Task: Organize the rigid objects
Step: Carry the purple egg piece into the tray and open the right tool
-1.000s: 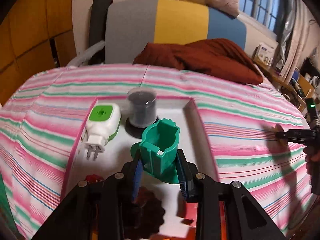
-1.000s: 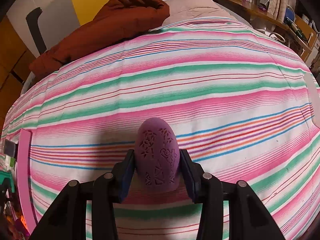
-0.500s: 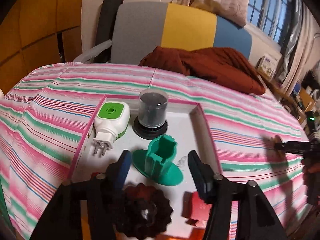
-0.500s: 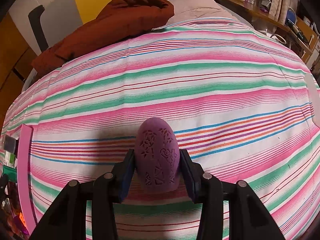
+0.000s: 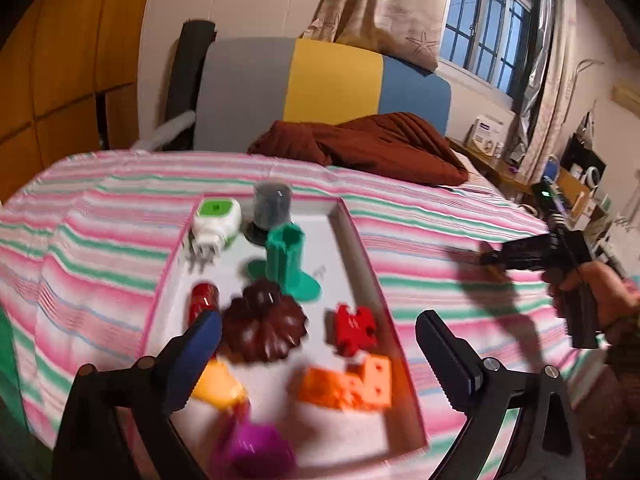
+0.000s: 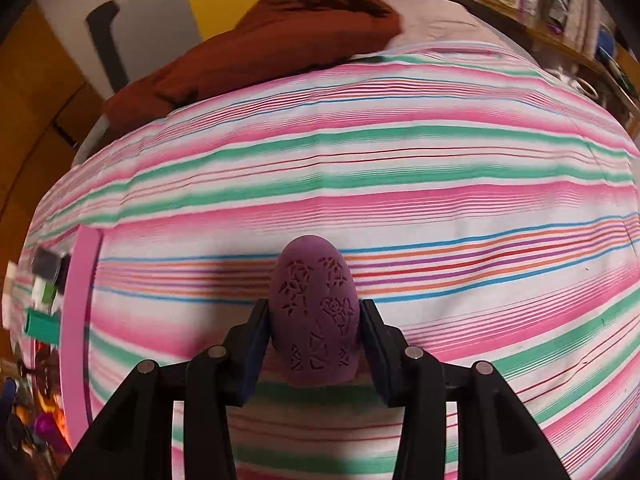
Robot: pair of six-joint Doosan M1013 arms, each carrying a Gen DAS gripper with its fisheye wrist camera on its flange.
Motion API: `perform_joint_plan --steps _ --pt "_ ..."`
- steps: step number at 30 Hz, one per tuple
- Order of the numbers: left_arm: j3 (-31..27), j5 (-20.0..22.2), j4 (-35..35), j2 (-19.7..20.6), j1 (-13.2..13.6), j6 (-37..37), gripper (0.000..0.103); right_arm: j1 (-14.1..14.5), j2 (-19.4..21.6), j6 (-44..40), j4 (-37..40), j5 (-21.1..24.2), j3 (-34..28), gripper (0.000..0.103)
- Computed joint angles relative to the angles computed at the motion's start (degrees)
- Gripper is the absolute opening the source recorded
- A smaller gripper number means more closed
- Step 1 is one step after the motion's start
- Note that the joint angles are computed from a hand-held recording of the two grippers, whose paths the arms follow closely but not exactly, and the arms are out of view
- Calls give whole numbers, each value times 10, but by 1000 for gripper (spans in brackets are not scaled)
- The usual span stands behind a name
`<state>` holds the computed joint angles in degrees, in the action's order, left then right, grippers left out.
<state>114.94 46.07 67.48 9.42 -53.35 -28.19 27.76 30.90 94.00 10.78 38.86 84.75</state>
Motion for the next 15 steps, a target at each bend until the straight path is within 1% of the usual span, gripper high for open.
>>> perform_joint_plan --steps 1,3,6,9,12,15 --pt "2 -5 -6 -3 -3 -2 102 3 -1 -7 4 -1 1 44" --pt "3 -1 -16 -4 -8 2 103 5 -3 -32 25 -6 5 44" --pt "2 18 -25 -2 -16 3 103 10 -14 -69 53 -23 19 44" --pt "-2 44 -45 3 -21 15 103 19 -25 -102 69 -48 31 44" --pt "-8 74 -60 7 -24 25 103 28 -30 -139 99 -61 37 44" --pt "-16 114 -79 14 -26 43 103 35 -36 -187 169 -55 44 44"
